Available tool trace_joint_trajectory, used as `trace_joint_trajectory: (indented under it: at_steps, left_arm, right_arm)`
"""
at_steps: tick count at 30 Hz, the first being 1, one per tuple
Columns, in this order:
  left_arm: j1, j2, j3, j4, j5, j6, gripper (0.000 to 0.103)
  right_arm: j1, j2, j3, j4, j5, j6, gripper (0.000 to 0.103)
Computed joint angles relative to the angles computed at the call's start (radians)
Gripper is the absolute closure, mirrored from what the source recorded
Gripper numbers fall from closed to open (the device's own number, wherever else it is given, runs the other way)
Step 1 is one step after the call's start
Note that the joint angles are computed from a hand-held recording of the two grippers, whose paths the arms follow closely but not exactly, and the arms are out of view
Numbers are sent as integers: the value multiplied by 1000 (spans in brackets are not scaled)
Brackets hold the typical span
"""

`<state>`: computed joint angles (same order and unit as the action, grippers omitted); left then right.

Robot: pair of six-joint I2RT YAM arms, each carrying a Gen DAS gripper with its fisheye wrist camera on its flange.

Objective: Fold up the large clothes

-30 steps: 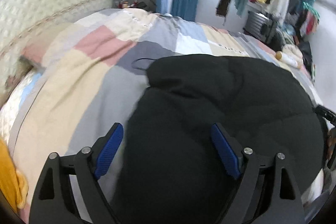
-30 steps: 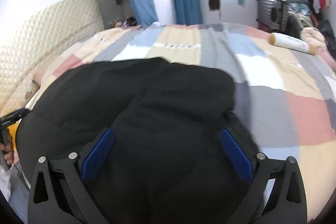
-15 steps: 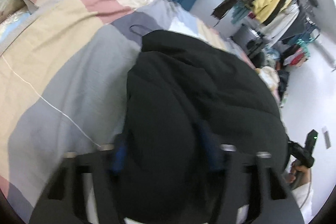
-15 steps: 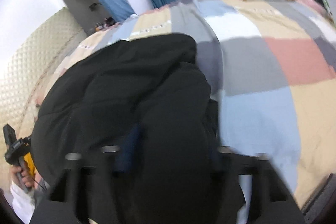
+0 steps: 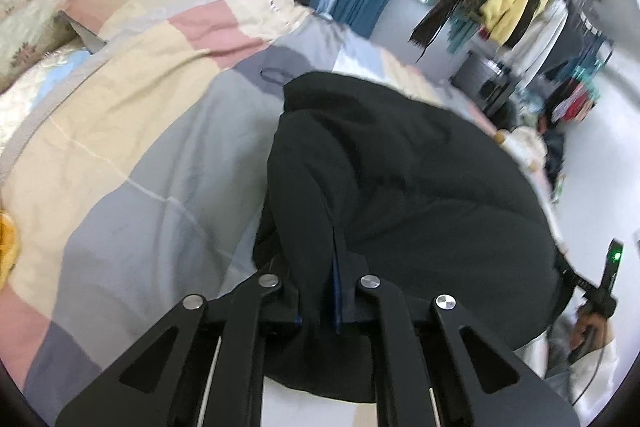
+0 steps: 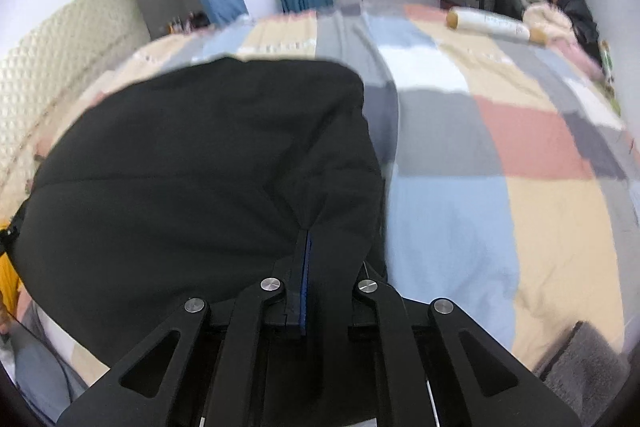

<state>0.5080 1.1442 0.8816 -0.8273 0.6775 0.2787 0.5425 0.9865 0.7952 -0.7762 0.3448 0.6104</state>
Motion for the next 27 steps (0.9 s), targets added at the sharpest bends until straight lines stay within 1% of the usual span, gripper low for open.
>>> trace_joint_trajectory:
  at_steps: [3, 5, 6, 8, 9, 10, 11, 12, 13, 14, 15, 16, 17, 19, 20, 21, 22, 23, 24, 25, 26, 27]
  left_arm:
    - [-34, 7, -20, 14, -67, 6, 93]
    - [-49, 5, -19, 18, -82, 7, 92]
    - [-46, -1, -21, 22, -84, 8, 89]
    - [-39, -21, -23, 17, -88, 13, 87]
    - [-42, -24, -16, 12, -101, 9, 81]
    - [-48, -26, -7, 0, -120, 6, 76]
    - [-44, -25, 4, -22, -124, 8, 60]
    - [-26, -25, 14, -49, -102, 17, 41]
    - [-9, -28, 21, -66, -84, 19, 32]
    - [4, -49, 32, -81, -93, 14, 21]
    - [4, -71, 36, -87, -112, 6, 21]
    - [2, -91, 44, -96, -125, 0, 21]
    - [6, -107, 58, -115, -125, -3, 21]
    - [-4, -133, 102, -161, -128, -11, 21]
    - [-16, -157, 133, -185, -128, -19, 21]
    - [-25, -175, 161, -207, -126, -29, 20]
    - [-43, -182, 194, -224, -130, -44, 19]
    - [-50, -189, 222, -243, -125, -49, 18]
    - [-58, -200, 263, -266, -118, -56, 17]
    - [-64, -206, 296, -280, -116, -61, 15]
    - [-78, -219, 346, -305, -115, -71, 11]
    - [-87, -225, 385, -323, -104, -77, 4]
  right_arm:
    - [-44, 16, -27, 15, -66, -20, 98]
    - [-55, 10, -34, 15, -79, -29, 98]
    - [-60, -10, -40, 19, -82, -28, 97]
    - [-61, -43, -48, 19, -89, -20, 93]
    - [-61, -53, -48, 18, -88, -20, 93]
    - [-57, -63, -45, 10, -82, -12, 89]
    - [-51, -78, -46, 3, -78, -2, 82]
    - [-54, -99, -45, -5, -84, 12, 78]
    - [-49, -110, -42, -10, -83, 27, 73]
    - [-45, -123, -37, -12, -82, 39, 64]
    - [-32, -142, -30, -25, -66, 54, 56]
    - [-10, -159, -19, -40, -39, 78, 44]
    - [7, -170, -3, -60, -11, 99, 41]
    - [45, -170, 53, -110, 46, 126, 40]
    - [82, -164, 86, -138, 88, 146, 35]
    - [147, -160, 135, -175, 156, 177, 31]
    - [187, -159, 165, -192, 196, 191, 27]
    - [233, -154, 204, -220, 242, 211, 24]
    - [325, -126, 275, -282, 331, 264, 22]
    - [395, -100, 335, -331, 397, 299, 18]
    - [465, -71, 396, -384, 459, 337, 14]
    - [506, -50, 439, -416, 496, 359, 12]
